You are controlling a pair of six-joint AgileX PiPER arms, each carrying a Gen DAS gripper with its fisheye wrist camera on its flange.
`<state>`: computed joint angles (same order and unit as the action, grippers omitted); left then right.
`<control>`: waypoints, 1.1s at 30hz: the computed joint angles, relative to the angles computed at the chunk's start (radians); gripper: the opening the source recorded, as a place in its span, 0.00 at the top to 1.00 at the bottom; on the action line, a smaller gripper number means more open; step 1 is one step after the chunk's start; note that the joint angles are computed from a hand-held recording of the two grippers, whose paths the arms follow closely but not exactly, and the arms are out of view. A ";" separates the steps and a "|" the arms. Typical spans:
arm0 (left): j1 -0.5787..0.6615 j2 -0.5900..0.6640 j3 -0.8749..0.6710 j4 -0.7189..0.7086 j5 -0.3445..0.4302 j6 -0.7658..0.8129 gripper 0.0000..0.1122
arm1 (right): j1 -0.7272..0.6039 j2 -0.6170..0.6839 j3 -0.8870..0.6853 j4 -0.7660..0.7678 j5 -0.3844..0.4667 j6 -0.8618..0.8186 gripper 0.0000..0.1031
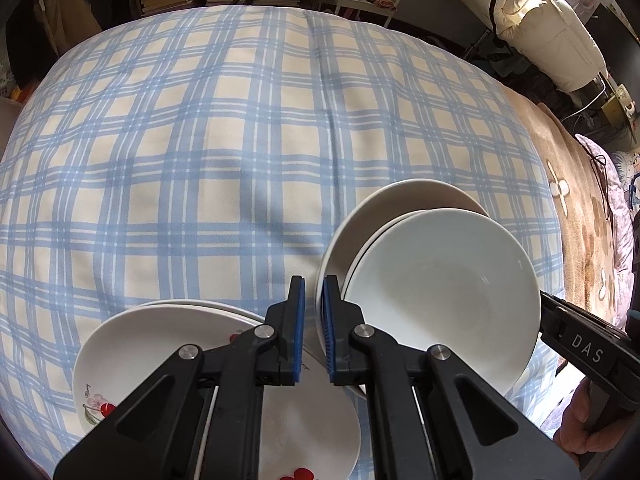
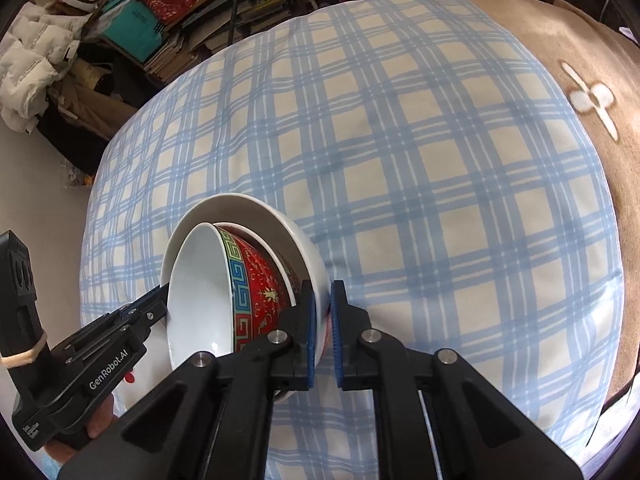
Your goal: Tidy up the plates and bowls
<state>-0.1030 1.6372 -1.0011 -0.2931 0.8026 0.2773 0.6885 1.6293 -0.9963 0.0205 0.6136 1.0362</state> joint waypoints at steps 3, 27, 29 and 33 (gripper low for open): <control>0.001 0.003 -0.005 -0.003 0.005 0.002 0.94 | -0.003 -0.003 0.001 0.007 0.003 -0.013 0.90; -0.040 -0.068 0.007 0.086 0.036 -0.072 0.99 | 0.021 -0.060 0.012 -0.058 0.025 0.059 0.90; -0.044 -0.076 0.006 0.098 0.041 -0.081 0.99 | 0.020 -0.065 0.016 -0.055 0.021 0.059 0.90; -0.053 -0.095 -0.008 0.112 0.057 -0.101 0.99 | 0.026 -0.084 0.024 -0.075 0.012 0.078 0.89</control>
<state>-0.1559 1.5425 -1.0094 -0.1815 0.8594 0.1766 0.7141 1.5449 -0.9722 -0.0542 0.6259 1.1139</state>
